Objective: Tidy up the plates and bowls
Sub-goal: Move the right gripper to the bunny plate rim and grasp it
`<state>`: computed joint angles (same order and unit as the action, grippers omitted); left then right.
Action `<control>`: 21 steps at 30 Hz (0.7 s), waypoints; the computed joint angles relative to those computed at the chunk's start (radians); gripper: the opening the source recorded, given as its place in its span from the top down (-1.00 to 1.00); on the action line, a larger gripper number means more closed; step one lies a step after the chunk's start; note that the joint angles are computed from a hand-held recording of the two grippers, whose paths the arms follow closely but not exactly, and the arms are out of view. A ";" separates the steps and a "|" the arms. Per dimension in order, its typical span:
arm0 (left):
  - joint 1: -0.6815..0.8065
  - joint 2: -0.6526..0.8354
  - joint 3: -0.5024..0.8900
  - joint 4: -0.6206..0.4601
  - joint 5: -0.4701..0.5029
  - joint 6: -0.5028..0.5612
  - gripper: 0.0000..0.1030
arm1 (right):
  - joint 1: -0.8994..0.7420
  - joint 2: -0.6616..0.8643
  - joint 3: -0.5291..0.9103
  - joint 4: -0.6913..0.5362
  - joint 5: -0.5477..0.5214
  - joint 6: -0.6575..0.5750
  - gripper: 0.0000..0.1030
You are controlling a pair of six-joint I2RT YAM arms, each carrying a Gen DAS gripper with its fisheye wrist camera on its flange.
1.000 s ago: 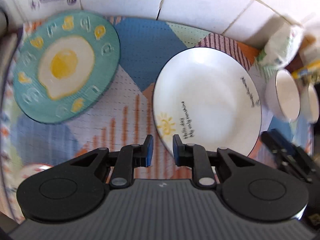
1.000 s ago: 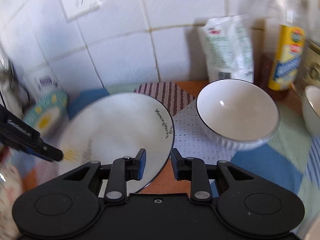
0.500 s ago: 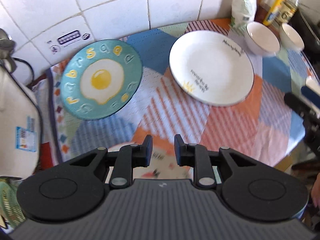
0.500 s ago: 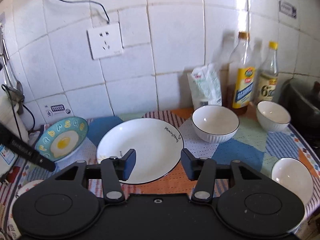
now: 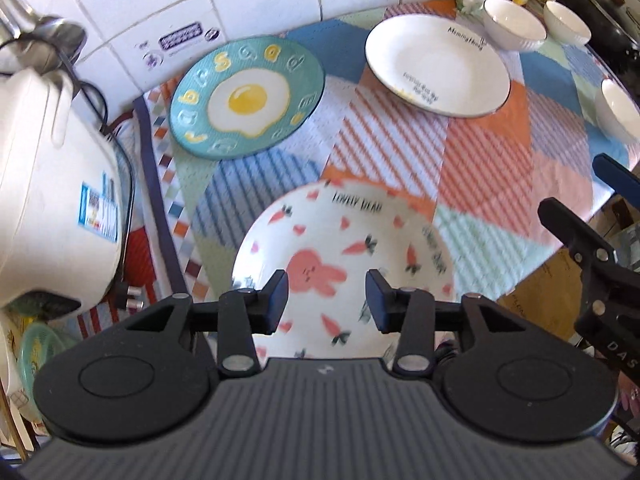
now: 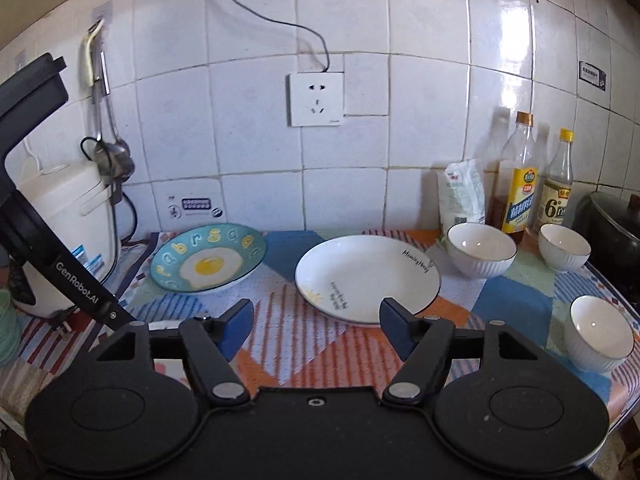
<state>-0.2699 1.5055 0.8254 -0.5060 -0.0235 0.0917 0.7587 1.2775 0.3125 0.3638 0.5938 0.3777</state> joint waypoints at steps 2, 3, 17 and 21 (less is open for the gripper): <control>0.028 -0.028 -0.048 0.020 0.013 0.013 0.11 | 0.053 0.025 0.009 -0.019 0.036 0.029 -0.44; 0.041 -0.046 -0.076 0.035 0.017 0.019 0.09 | 0.076 0.035 0.011 -0.025 0.048 0.045 -0.44; 0.226 -0.034 -0.290 0.294 0.090 0.104 -0.48 | 0.169 0.314 0.058 0.049 0.068 0.233 -0.73; 0.230 0.038 -0.339 0.440 0.047 0.149 -0.49 | 0.151 0.429 0.072 0.147 0.000 0.246 -0.73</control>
